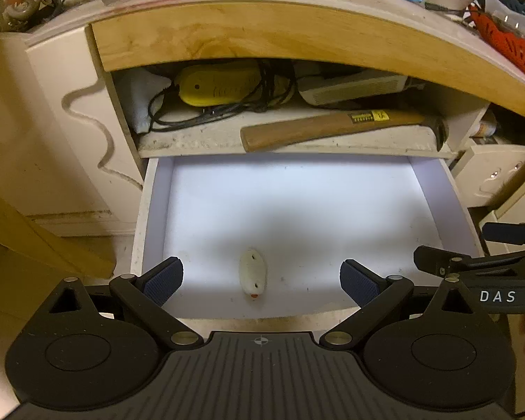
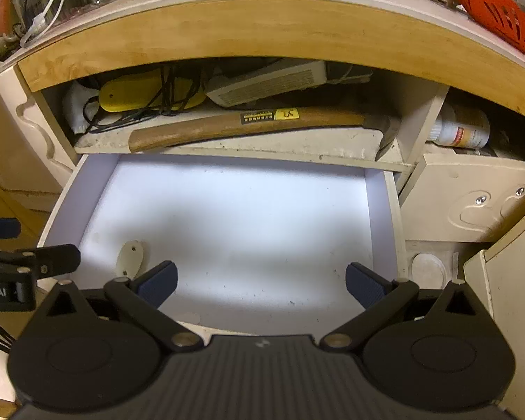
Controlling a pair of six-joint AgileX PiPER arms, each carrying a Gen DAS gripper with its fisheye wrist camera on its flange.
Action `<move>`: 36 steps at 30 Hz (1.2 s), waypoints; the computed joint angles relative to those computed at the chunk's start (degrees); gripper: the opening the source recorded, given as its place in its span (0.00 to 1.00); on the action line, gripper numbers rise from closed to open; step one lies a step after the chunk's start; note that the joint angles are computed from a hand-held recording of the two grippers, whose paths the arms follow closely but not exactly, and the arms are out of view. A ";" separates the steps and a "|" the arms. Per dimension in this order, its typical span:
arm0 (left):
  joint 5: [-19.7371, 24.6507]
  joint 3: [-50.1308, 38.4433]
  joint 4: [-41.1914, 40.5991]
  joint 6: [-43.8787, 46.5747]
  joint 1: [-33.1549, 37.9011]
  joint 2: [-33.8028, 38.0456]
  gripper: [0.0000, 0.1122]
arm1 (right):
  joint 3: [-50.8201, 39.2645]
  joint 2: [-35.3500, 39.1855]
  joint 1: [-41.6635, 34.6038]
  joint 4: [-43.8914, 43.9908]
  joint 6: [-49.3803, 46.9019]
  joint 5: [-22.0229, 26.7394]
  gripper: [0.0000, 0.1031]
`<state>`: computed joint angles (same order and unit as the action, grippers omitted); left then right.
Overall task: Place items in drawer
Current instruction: 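Raise both tools up out of the drawer, then move both tools to the drawer's front panel edge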
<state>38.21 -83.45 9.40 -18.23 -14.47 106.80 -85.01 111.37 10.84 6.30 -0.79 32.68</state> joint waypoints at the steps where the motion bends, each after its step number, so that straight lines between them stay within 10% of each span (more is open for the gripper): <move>1: -0.08 0.32 0.08 0.10 -0.16 -0.02 0.88 | 0.21 -0.04 0.03 0.11 -0.02 0.14 1.00; 36: -1.81 9.89 -6.54 3.04 -0.23 1.53 0.88 | 12.27 -0.90 1.42 -1.59 4.28 0.12 1.00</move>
